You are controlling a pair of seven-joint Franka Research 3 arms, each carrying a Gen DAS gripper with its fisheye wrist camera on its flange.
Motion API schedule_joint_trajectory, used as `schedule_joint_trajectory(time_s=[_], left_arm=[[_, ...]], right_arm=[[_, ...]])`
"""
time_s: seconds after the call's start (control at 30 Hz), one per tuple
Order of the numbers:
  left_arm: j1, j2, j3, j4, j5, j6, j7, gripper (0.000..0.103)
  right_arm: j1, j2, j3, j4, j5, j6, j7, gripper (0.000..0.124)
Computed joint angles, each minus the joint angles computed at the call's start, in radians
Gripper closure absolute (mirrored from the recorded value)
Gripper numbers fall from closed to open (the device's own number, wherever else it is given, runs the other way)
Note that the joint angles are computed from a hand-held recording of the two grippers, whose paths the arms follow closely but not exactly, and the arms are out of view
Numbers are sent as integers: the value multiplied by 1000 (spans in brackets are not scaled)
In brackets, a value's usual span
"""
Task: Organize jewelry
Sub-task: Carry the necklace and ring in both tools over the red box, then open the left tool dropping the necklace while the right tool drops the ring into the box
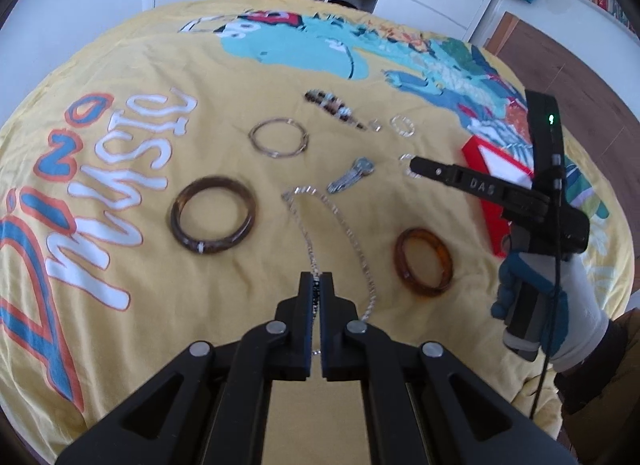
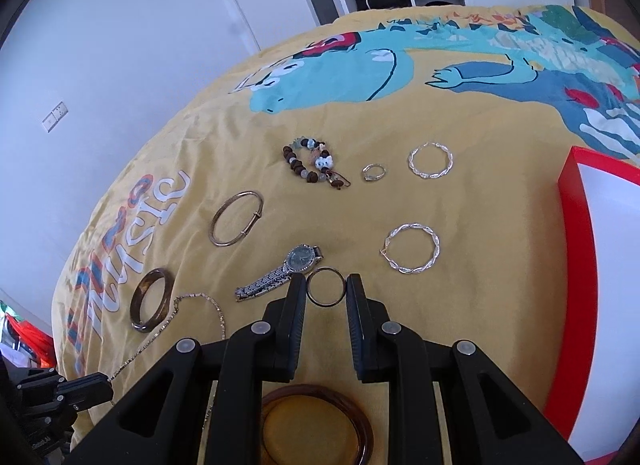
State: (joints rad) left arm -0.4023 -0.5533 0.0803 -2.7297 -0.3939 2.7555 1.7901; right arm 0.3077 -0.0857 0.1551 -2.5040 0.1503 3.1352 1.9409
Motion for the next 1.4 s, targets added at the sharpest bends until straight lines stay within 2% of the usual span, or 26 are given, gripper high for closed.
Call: schedule_joint_trajectory(time_s=[0.13, 0.3, 0.4, 0.63, 0.77, 0.9, 1.03, 1.2, 1.4], left_arm=[[-40, -10, 17, 50, -39, -5, 24, 101], [-103, 12, 23, 139, -106, -7, 72, 101], [-140, 30, 14, 194, -152, -3, 101, 101], [-229, 122, -39, 356, -273, 2, 184, 101], [-255, 230, -98, 493, -349, 3, 241, 101], [-240, 339, -174, 610, -374, 10, 248, 101], [-191, 435, -259, 656, -309, 10, 186, 101], [-117, 522, -350, 629, -122, -19, 37, 101], [-76, 560, -405, 584, -10, -42, -26, 99]], right_arm=[[10, -57, -10, -18, 35, 5, -29, 104], [-34, -155, 9, -60, 41, -5, -20, 104], [-90, -248, 30, -109, 31, -28, -9, 104], [-198, -468, 25, -229, 11, -119, -18, 104], [-264, -573, 10, -297, -4, -176, -27, 104], [-314, -635, -10, -352, -13, -212, -39, 104], [-355, -659, -29, -403, -15, -226, -49, 104], [-372, -635, -51, -449, -4, -227, -66, 104], [-384, -609, -46, -473, -1, -226, -70, 103]])
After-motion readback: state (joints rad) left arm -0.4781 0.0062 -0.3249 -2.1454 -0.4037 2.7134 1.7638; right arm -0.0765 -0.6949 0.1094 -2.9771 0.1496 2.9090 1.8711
